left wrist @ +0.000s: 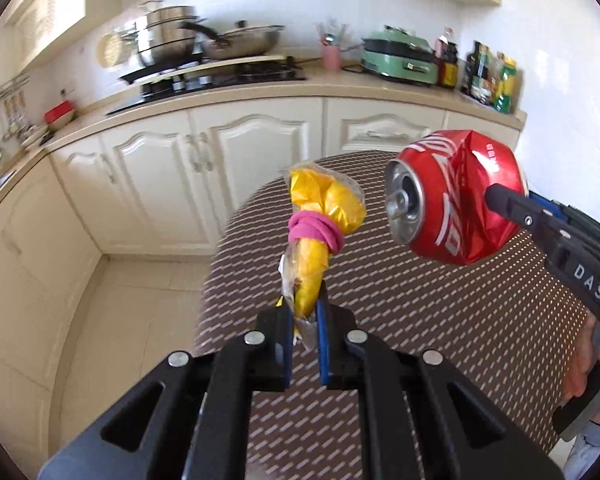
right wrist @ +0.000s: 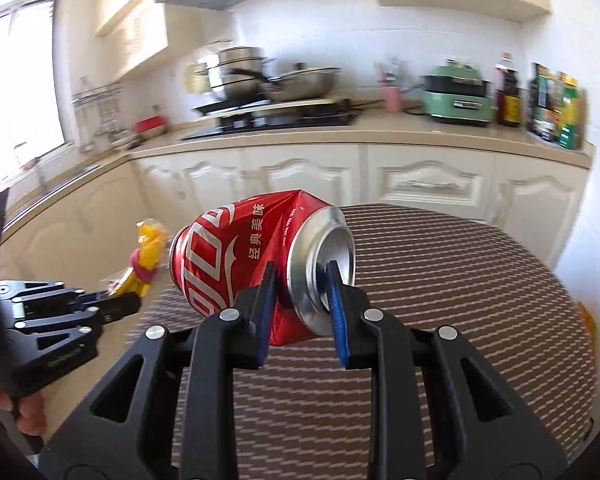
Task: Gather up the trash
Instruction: 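Carry the red can and yellow bag over the blue bin with both grippers, then open the left gripper to drop the yellow bag into the bin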
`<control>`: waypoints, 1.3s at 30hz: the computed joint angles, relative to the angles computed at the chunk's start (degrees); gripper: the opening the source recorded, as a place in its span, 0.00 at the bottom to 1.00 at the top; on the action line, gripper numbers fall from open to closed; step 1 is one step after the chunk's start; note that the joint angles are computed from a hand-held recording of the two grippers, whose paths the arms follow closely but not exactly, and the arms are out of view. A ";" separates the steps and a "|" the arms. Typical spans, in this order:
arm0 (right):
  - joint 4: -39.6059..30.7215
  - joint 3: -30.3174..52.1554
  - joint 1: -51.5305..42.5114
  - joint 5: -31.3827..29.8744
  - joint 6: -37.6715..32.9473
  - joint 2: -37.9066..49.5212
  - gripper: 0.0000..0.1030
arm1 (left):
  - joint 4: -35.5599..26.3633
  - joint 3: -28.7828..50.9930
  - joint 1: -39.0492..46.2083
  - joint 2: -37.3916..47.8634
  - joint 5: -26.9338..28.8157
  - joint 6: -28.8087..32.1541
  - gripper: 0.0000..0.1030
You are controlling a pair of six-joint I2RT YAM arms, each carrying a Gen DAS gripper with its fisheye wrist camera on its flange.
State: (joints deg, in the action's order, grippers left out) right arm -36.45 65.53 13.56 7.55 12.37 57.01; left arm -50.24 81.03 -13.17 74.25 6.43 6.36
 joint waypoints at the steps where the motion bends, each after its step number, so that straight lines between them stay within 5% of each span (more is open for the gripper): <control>1: -0.31 1.16 4.85 3.20 1.10 1.04 0.24 | -0.41 -1.02 3.25 -1.57 2.02 1.19 0.09; 9: 0.12 11.36 29.89 15.80 8.49 15.22 0.24 | -5.15 -4.32 35.44 -4.45 20.84 15.87 0.09; 16: 2.64 24.89 41.10 14.58 12.74 36.17 0.24 | -5.13 -5.42 58.83 6.15 28.65 28.45 0.09; 27: 1.74 43.67 44.03 4.73 19.11 69.12 0.24 | 8.72 -8.90 67.29 32.96 19.40 29.16 0.09; 33: -0.13 50.27 42.38 0.27 21.58 82.46 0.24 | 11.62 -3.52 64.11 49.63 13.08 25.03 0.09; 39: -0.75 54.09 40.34 -2.98 23.66 90.64 0.24 | 12.28 2.82 61.84 59.93 12.95 22.03 0.10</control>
